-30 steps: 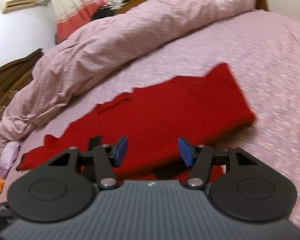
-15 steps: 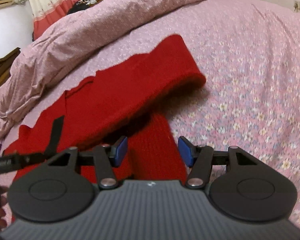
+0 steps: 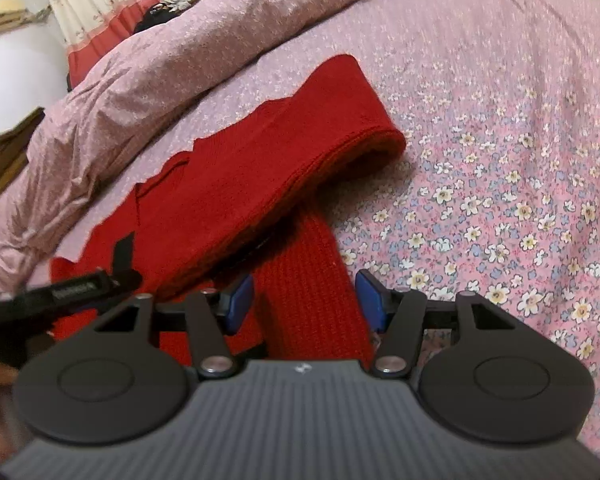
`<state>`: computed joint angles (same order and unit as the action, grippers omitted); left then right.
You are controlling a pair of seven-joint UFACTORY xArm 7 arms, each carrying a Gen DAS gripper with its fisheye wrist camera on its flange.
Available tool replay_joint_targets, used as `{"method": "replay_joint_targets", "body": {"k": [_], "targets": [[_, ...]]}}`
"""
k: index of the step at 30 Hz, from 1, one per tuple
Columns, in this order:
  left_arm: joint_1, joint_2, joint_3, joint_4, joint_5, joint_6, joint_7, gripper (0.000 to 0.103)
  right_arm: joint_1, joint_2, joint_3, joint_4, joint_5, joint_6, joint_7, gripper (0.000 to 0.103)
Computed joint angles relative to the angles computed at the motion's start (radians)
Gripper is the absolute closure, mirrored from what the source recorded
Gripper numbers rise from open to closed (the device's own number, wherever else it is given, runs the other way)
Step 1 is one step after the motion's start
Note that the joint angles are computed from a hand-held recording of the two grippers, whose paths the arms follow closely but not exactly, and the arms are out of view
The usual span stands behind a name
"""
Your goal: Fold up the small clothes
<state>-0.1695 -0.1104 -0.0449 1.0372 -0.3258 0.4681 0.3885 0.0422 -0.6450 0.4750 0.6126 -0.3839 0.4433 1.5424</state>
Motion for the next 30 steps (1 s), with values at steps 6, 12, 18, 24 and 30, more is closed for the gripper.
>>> {"method": "replay_joint_targets", "body": {"k": [6,12,18,24,30], "targets": [[0.005,0.035,-0.006,0.035,0.008,0.032,-0.046,0.017,-0.046,-0.038,-0.006,0.040,-0.031,0.196,-0.028,0.044],[0.008,0.038,-0.014,0.048,0.022,0.043,-0.055,0.017,-0.082,0.050,-0.009,0.103,-0.185,0.303,-0.085,0.042],[-0.012,0.016,-0.016,0.009,-0.019,-0.030,0.006,0.037,-0.102,0.099,-0.027,0.100,-0.316,0.180,0.013,0.042],[-0.016,-0.009,-0.040,-0.024,0.104,-0.121,-0.094,0.080,-0.114,0.117,-0.032,0.102,-0.398,0.133,0.092,0.043],[-0.025,-0.012,-0.028,-0.021,0.137,-0.149,-0.133,0.094,-0.145,0.110,-0.023,0.099,-0.520,0.074,0.151,0.043]]}}
